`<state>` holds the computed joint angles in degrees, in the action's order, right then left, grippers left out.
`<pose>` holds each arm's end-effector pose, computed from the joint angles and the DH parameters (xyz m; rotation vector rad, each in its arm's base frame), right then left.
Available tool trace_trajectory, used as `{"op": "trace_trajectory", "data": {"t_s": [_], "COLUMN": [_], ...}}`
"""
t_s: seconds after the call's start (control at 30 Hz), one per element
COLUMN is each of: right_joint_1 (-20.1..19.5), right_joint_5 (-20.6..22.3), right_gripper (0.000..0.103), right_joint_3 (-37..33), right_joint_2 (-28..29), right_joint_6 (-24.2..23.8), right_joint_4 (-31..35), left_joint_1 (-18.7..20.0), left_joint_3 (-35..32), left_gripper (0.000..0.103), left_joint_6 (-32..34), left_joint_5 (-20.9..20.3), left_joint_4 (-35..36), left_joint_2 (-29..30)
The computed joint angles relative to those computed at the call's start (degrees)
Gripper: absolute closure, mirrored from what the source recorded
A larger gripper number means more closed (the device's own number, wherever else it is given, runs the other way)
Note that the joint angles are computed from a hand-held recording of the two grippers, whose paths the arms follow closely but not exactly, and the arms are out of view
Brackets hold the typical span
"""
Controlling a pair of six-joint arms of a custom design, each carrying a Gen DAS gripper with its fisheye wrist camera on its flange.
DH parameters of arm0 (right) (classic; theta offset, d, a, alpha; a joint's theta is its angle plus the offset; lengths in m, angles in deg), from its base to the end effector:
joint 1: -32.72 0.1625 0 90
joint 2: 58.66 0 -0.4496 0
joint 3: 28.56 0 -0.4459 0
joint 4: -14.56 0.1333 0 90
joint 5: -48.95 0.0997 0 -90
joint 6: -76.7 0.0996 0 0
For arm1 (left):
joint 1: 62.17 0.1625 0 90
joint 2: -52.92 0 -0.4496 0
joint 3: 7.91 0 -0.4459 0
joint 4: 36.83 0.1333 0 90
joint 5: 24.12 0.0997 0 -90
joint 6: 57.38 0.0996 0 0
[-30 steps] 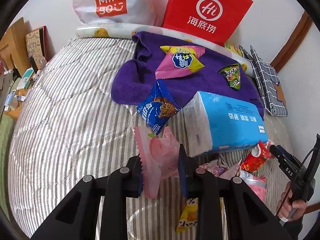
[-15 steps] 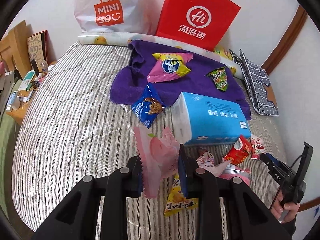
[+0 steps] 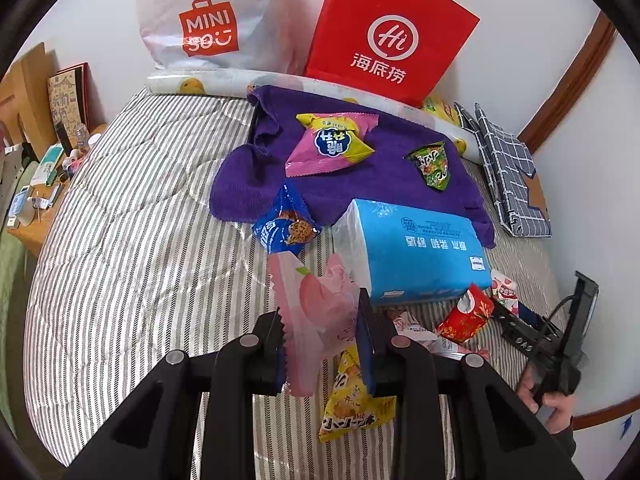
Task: Organize snacks
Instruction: 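Lift the fruit candy bag with right tool while left tool lifts the pink bag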
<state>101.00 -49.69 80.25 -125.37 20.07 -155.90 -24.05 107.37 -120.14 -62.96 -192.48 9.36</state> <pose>-0.1298 -0.6457 0.2612 0.7005 -2.4511 0.5656 -0.3090 -0.5105 -0.0237 -0.1685 2.4186 -0.9071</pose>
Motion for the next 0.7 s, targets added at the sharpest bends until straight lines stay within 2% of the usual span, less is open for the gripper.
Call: {"op": "trace_trajectory", "data": {"t_s": [0.03, 0.07, 0.2, 0.7], "right_joint_1": [0.3, 0.4, 0.3, 1.0], "right_joint_5": [-0.8, -1.3, -0.8, 5.8], "right_gripper": [0.035, 0.043, 0.061, 0.061], "right_joint_3": [0.5, 1.1, 1.6, 7.3], "right_joint_2": [0.6, 1.0, 0.1, -10.5], "right_joint_6": [-1.3, -2.7, -4.5, -4.4], "right_joint_4": [-2.9, -5.4, -3.5, -0.3], "left_joint_1": [0.0, 0.0, -0.3, -4.1], "left_joint_3": [-0.1, -0.2, -0.4, 0.7], "left_gripper": [0.076, 0.076, 0.075, 0.075], "left_joint_6": [0.1, 0.1, 0.4, -0.6], "left_joint_5": [0.0, 0.1, 0.2, 1.9], "left_joint_4": [0.0, 0.1, 0.0, 0.0], "left_joint_2": [0.0, 0.1, 0.1, -1.2]}}
